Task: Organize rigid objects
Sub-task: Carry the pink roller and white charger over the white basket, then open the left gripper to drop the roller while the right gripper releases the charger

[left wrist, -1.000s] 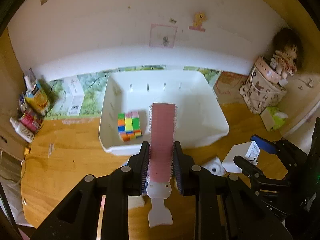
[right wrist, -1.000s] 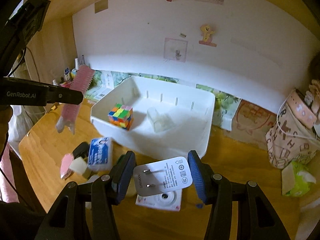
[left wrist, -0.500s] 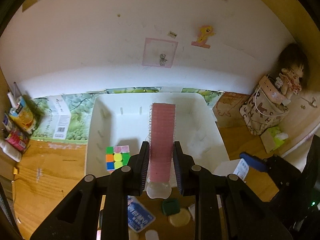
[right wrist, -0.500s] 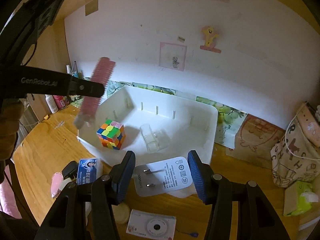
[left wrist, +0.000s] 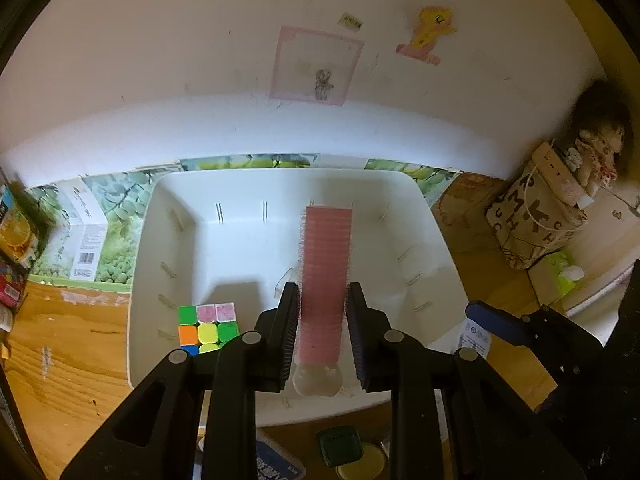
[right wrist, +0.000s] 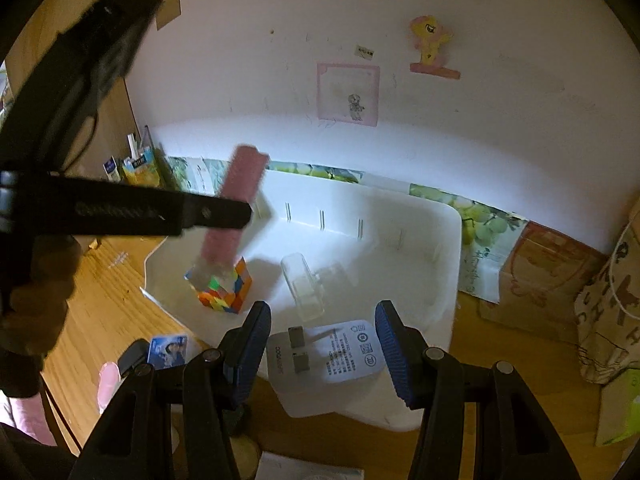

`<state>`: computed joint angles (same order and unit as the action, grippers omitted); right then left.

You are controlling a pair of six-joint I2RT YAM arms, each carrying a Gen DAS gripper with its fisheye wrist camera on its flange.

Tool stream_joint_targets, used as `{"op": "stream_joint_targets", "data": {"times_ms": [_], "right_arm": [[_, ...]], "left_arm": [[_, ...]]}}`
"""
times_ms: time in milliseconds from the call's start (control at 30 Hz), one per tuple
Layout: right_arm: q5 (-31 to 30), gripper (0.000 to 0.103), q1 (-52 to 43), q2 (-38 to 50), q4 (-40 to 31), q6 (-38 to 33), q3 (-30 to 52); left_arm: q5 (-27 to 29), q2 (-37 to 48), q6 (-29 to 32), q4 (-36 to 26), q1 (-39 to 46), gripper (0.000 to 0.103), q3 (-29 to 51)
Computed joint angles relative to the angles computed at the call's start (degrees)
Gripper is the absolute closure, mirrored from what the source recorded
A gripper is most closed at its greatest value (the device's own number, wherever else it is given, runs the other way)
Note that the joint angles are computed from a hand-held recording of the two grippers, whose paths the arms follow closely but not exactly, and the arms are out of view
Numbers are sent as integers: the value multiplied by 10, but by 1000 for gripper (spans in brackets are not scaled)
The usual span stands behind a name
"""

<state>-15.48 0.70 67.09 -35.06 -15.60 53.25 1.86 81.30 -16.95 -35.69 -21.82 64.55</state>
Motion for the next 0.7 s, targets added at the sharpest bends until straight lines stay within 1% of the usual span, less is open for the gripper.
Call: {"op": "stream_joint_targets", "data": {"times_ms": [67, 100, 133, 233, 267, 300, 333, 367, 400, 467, 600, 700], "right_arm": [[-5, 50, -1, 3, 12, 2, -5], [-2, 52, 1, 4, 21, 4, -8], [-2, 59, 3, 4, 29, 5, -12], [-4, 59, 7, 8, 38, 8, -17], [-5, 59, 6, 10, 40, 9, -18], [-4, 59, 7, 13, 42, 10, -17], [-3, 59, 6, 16, 43, 10, -17], [-1, 59, 6, 17, 44, 10, -18], [1, 59, 6, 18, 46, 11, -19], [5, 59, 5, 17, 47, 14, -21], [13, 58, 6, 15, 43, 16, -20], [17, 54, 4, 7, 37, 16, -19]], "left_arm": [[6, 9, 0, 8, 4, 77, -1], [9, 15, 1, 9, 5, 76, -1], [10, 20, 2, 11, 6, 76, 0], [13, 32, 0, 15, 6, 74, 0], [13, 35, 0, 16, 6, 70, 1], [13, 36, -2, 18, 5, 61, 1], [13, 35, -4, 22, 5, 56, -1], [13, 33, -6, 26, 5, 48, -3], [14, 33, -8, 27, 5, 41, -2], [15, 33, -15, 27, 8, 35, 0], [17, 31, -24, 14, 10, 31, 8], [22, 18, -28, 9, 9, 29, 8]]}}
